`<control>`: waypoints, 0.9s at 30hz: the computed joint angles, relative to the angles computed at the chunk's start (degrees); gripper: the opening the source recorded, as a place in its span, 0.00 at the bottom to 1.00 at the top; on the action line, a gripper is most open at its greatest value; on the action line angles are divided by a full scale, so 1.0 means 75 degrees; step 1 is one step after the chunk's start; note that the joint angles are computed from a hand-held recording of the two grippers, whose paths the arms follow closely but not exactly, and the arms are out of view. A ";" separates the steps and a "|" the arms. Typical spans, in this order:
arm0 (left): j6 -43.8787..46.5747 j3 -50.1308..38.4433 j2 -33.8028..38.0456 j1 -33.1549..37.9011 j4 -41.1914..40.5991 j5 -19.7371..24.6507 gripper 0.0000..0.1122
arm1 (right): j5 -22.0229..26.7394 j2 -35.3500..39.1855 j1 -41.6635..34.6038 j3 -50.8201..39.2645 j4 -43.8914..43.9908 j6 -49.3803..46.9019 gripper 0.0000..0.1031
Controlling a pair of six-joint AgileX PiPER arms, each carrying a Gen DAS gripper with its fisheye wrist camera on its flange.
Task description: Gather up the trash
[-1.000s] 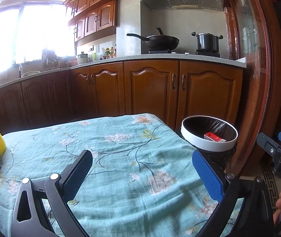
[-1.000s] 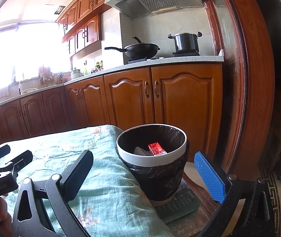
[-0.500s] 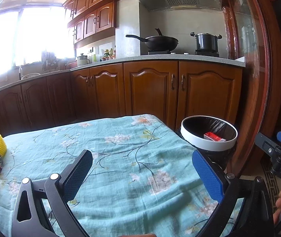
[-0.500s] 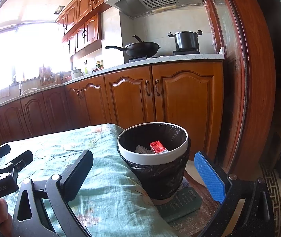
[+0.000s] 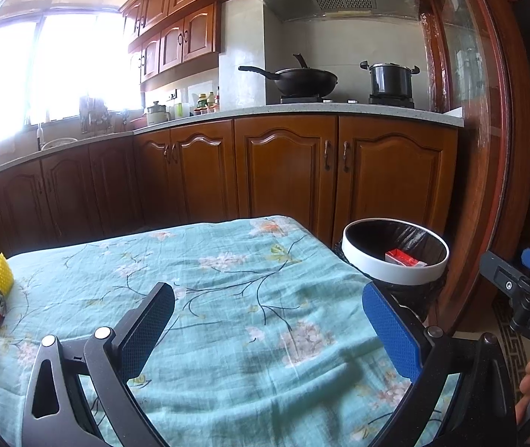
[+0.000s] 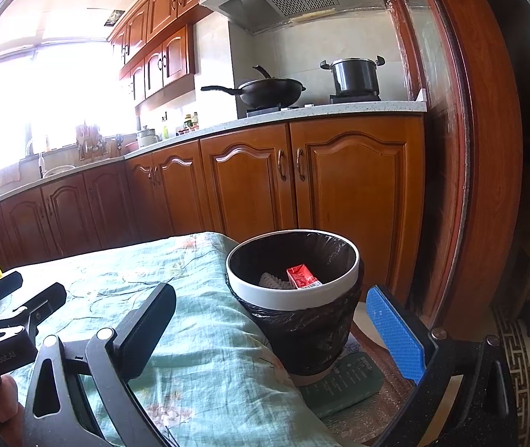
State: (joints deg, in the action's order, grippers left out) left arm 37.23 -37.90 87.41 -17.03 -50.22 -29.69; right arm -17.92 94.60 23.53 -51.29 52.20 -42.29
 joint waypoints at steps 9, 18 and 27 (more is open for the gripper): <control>-0.0441 0.0079 -0.0018 0.0207 0.0590 0.0161 0.91 | -0.0003 -0.0008 0.0023 0.0001 -0.0007 0.0040 1.00; -0.0483 0.0081 -0.0029 0.0239 0.0676 0.0215 0.91 | 0.0019 -0.0014 0.0054 -0.0014 0.0092 -0.0023 1.00; -0.0588 0.0088 -0.0036 0.0324 0.0893 0.0300 0.91 | 0.0039 -0.0059 0.0077 0.0005 0.0170 -0.0071 1.00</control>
State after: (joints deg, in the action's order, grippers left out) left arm 32.81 -37.23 87.13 -14.60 -43.53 -27.43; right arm -17.63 94.16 24.10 -51.25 53.48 -42.83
